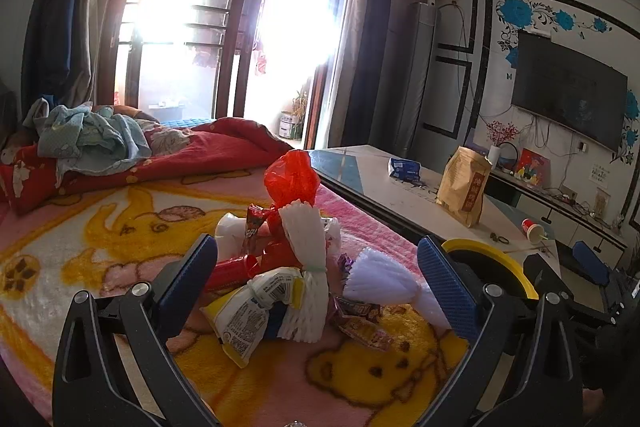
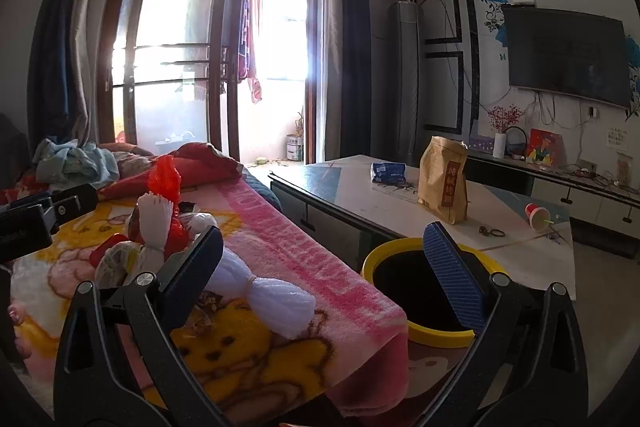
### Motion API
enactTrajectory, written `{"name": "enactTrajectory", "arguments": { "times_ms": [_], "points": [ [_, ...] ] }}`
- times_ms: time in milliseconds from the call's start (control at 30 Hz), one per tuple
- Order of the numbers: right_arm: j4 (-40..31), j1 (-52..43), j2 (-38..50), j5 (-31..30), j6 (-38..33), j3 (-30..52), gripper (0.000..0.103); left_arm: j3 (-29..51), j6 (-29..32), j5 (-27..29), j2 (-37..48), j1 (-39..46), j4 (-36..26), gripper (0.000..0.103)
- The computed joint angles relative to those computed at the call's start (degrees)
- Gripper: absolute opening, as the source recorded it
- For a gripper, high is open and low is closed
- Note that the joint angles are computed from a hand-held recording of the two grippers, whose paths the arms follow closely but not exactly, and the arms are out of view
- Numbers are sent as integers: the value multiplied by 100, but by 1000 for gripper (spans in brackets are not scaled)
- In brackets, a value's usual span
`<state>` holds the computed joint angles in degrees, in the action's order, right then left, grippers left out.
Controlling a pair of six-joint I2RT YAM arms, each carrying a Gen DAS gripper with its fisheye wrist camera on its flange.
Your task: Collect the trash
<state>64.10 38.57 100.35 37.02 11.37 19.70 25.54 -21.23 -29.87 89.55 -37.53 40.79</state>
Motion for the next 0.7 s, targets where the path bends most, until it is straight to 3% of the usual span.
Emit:
{"name": "enactTrajectory", "arguments": {
  "times_ms": [700],
  "points": [
    [-33, -20, 14, -31, 13, 2, 92, 106, -44, -49, -114, -64, -251, 97]
  ]
}}
